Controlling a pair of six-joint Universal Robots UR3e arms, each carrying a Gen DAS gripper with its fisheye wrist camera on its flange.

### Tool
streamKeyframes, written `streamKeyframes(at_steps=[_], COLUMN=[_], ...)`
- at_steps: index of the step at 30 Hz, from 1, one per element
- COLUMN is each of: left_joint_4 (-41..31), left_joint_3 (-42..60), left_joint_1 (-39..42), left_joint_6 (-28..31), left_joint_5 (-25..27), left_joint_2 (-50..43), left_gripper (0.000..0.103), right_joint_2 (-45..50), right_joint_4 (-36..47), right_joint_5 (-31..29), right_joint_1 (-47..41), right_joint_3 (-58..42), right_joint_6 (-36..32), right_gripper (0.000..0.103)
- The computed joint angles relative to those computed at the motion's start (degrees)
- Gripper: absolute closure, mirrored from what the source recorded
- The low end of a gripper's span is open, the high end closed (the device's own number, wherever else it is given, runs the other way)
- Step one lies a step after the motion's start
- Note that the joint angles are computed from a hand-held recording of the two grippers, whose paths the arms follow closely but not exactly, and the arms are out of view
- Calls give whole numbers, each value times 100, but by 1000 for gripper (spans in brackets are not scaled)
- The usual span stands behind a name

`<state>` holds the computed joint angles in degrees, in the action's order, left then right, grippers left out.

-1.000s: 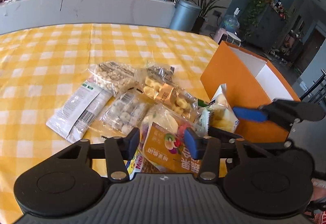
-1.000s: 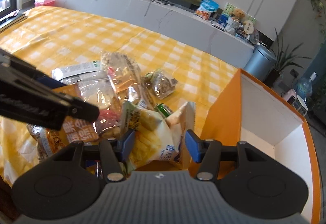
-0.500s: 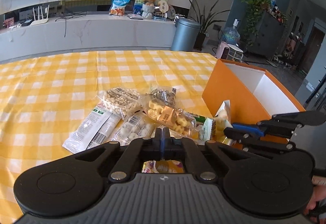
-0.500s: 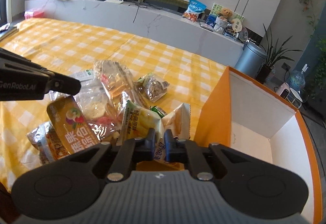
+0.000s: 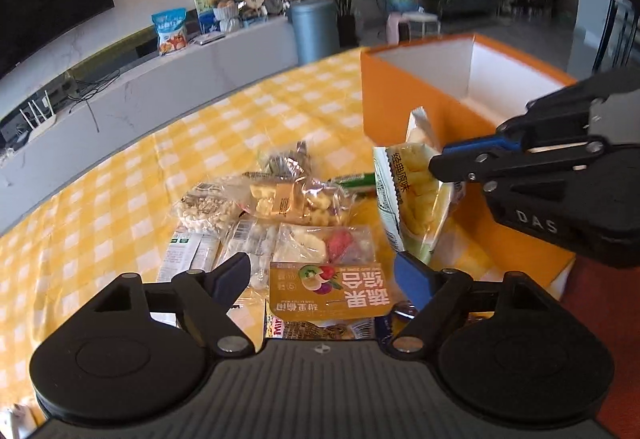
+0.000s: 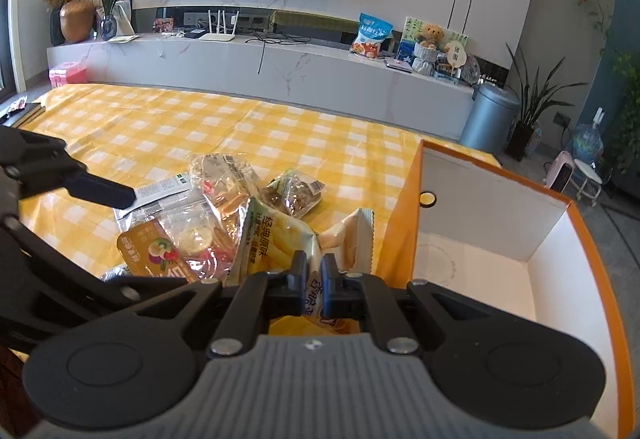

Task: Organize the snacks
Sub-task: 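Lift the yellow chip bag with the right gripper out of the pile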

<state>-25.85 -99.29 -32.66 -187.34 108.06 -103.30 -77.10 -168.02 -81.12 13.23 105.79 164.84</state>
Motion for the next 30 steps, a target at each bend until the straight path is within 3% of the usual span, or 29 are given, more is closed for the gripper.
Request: streamKeyframes(at_steps=[6, 13, 15, 26, 30], left_joint_4=[-602, -652, -541, 451, 781], left_joint_3=[750, 986, 930, -88, -557], left_joint_1=[-164, -81, -65, 38, 141], left_joint_6=[71, -87, -147, -617, -1006], left_joint_5=[450, 356, 339, 208, -29], left_joint_2=[-640, -946, -965, -240, 293], left_gripper=[8, 18, 23, 24, 48], right_joint_2=[248, 417, 447, 554, 432], right_joint_4=[-250, -129, -205, -266, -210], right_joint_5=[-215, -405, -414, -524, -451], right_joint_1=[182, 197, 198, 298, 238], right_joint_3=[-42, -208, -175, -320, -347], right_joint_6=[-100, 44, 34, 74, 97], right_gripper=[99, 99, 99, 101, 101])
